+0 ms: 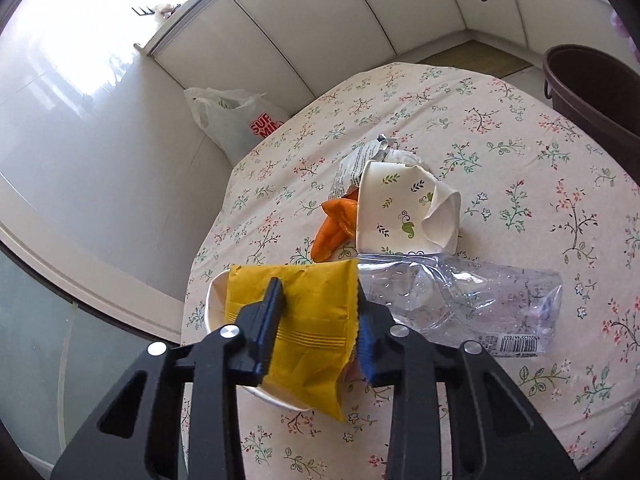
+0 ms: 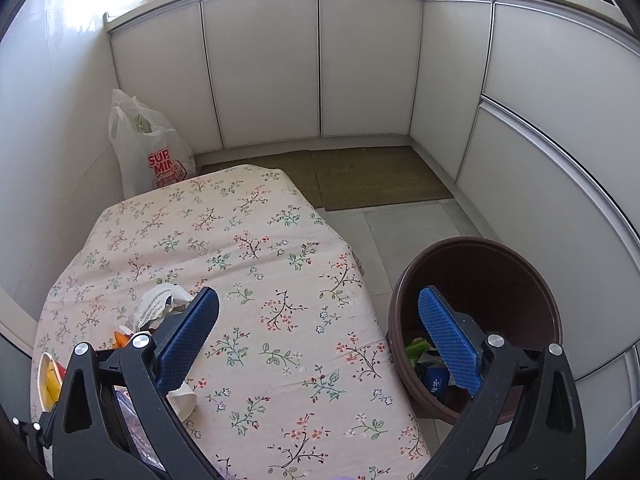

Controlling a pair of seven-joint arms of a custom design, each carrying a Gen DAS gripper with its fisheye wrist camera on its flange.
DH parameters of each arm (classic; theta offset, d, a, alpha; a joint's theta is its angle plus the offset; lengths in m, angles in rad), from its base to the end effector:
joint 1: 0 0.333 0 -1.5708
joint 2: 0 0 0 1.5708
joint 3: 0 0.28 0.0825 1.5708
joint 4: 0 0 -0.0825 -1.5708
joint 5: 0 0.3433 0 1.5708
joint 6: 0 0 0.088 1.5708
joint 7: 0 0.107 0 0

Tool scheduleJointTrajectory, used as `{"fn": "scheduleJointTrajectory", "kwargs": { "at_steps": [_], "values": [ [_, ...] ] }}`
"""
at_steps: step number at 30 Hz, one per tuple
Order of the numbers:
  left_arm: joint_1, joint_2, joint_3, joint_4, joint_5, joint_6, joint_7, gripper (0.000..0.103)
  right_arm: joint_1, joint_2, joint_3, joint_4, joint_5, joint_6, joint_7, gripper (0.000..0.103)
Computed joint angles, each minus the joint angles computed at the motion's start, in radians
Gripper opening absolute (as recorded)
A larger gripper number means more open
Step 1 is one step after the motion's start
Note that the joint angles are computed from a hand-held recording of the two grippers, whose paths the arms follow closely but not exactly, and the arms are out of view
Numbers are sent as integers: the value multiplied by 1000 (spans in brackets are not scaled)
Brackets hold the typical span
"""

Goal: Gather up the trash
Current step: 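Grasp the yellow snack bag with the left tool, then lift the yellow bag with the left tool while the right tool grasps the tissue wrapper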

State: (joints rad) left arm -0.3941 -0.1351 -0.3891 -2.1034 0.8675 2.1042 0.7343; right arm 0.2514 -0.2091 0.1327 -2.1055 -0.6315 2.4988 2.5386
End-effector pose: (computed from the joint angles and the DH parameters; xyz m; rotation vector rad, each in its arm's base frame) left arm 0.3771 -0.3329 0.4827 -1.3157 1.9125 -0.1553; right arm 0.4673 0.1978 0.5518 -1.6123 1.9331 -0.7987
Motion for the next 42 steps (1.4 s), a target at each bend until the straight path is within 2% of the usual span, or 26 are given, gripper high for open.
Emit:
{"fn": "scheduleJointTrajectory", "kwargs": {
  "at_steps": [3, 5, 9, 15, 19, 24, 27, 29, 31, 35, 39, 42],
  "values": [
    [10, -42, 13, -33, -23, 44, -14, 15, 3, 5, -3, 3, 16, 1, -10, 96],
    [25, -86, 22, -65, -53, 90, -23, 11, 5, 9, -1, 7, 16, 0, -15, 96],
    [69, -187, 48, -125, -168, 198, -35, 7, 11, 18, 3, 14, 12, 2, -23, 96],
    [114, -301, 124, -186, -396, 359, 5, 4, 30, 45, -2, 36, 52, 4, -64, 96],
    [148, -328, 145, -198, -501, 447, 31, 4, 53, 84, -26, 58, 195, 36, -157, 96],
    [194, -326, 146, -200, -601, 523, 84, 4, 78, 182, -51, 125, 522, 60, -337, 96],
    [218, -319, 150, -199, -669, 556, 123, 4, 73, 265, -42, 185, 701, 64, -431, 96],
    [251, -321, 137, -197, -689, 583, 136, 4, 57, 328, -24, 237, 866, 39, -512, 96],
    [284, -321, 119, -190, -707, 608, 149, 4, 41, 393, -5, 292, 974, 25, -549, 95],
    [327, -320, 100, -193, -746, 644, 179, 4, 21, 506, 22, 401, 1047, 11, -565, 93],
    [340, -299, 105, -188, -795, 646, 206, 4, -6, 611, 50, 510, 1088, -28, -582, 88],
    [349, -281, 106, -181, -816, 645, 215, 4, -15, 651, 64, 540, 1112, -17, -584, 84]
  ]
}}
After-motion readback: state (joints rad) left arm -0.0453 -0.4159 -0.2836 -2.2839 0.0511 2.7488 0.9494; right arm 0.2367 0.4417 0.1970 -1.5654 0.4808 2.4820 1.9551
